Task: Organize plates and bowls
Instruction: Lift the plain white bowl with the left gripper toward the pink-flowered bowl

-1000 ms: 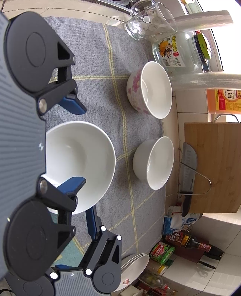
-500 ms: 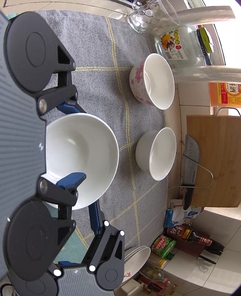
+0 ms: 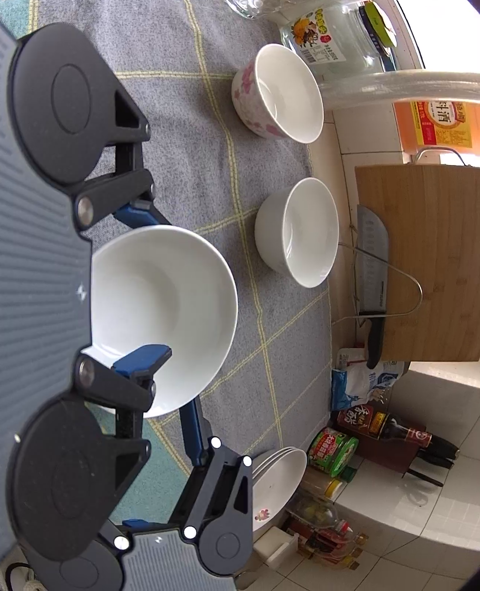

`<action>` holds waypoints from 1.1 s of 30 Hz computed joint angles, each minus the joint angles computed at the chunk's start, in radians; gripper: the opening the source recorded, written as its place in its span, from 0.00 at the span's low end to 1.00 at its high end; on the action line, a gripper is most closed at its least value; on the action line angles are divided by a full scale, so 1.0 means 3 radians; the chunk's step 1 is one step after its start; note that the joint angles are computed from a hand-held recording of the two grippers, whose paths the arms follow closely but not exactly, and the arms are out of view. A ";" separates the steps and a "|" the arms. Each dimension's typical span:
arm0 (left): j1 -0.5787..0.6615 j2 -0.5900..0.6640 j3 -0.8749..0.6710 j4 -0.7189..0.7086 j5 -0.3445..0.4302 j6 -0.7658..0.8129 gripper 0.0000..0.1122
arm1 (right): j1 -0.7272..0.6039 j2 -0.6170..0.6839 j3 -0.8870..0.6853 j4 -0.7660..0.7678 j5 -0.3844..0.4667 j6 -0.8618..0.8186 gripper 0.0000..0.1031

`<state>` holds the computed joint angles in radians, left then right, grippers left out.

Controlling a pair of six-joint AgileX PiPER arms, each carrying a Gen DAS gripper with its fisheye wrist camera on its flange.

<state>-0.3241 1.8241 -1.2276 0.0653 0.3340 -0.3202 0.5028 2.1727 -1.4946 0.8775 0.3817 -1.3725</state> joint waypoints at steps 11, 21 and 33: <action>-0.0211 0.0458 -0.0682 -0.0447 0.0206 0.0486 0.56 | -0.0296 -0.0258 0.0407 0.0071 -0.0158 -0.0083 0.79; -0.0337 0.0752 -0.1099 -0.0486 0.0368 0.0519 0.56 | -0.0509 -0.0278 0.0463 0.0027 -0.0116 -0.0046 0.79; -0.0363 0.0856 -0.1237 -0.0426 0.0484 0.0488 0.58 | -0.0567 -0.0209 0.0389 -0.0049 -0.0013 0.0025 0.79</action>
<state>-0.4331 2.0809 -1.5986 -0.0624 0.4792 -0.1738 0.3325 2.1099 -1.3780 0.8627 0.3777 -1.3651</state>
